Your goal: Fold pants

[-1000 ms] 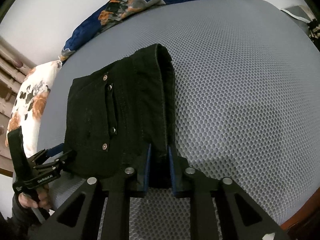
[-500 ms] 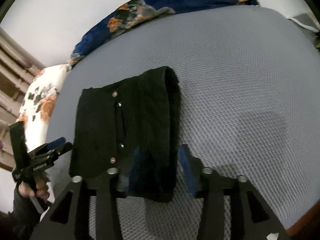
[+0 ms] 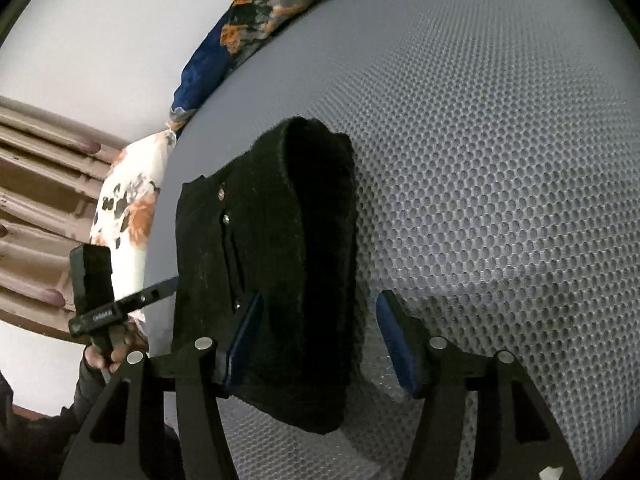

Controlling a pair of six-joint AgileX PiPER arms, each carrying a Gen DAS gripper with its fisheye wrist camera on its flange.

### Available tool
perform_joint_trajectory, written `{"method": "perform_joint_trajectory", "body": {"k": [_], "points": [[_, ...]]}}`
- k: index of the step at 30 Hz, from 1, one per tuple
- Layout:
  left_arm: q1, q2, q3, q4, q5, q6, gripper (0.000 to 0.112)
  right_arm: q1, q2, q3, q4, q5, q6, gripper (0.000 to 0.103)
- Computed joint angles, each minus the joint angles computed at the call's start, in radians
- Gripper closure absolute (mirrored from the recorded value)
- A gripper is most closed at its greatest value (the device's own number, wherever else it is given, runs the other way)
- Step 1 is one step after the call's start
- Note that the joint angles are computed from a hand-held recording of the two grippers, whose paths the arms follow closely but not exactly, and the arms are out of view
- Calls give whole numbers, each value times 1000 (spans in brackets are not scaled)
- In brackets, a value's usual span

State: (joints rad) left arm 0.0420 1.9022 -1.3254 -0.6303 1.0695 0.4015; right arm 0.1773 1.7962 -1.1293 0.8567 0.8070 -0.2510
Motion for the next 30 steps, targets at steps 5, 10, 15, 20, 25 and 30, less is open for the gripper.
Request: {"method": "perform_joint_trajectory", "body": {"k": [5,10,15,20,25,30], "points": [[34,65,-39,-43,42,20,43,-60,33,41,152,53,-175,53],[64,100,-60,-105,66,67,43,-85,94,39,252,115,-278,57],[85,160,-112,-175,109,91,43,-100,146,29,336,158,-347,58],[61,195,-157,-196,104,101,41,-89,195,-17,364,166,-361,59],[39,147,-102,-186,36,121,41,-66,199,-19,381,130,-379,63],[18,104,-63,-163,-35,95,65,-41,153,28,458,79,-397,73]]}}
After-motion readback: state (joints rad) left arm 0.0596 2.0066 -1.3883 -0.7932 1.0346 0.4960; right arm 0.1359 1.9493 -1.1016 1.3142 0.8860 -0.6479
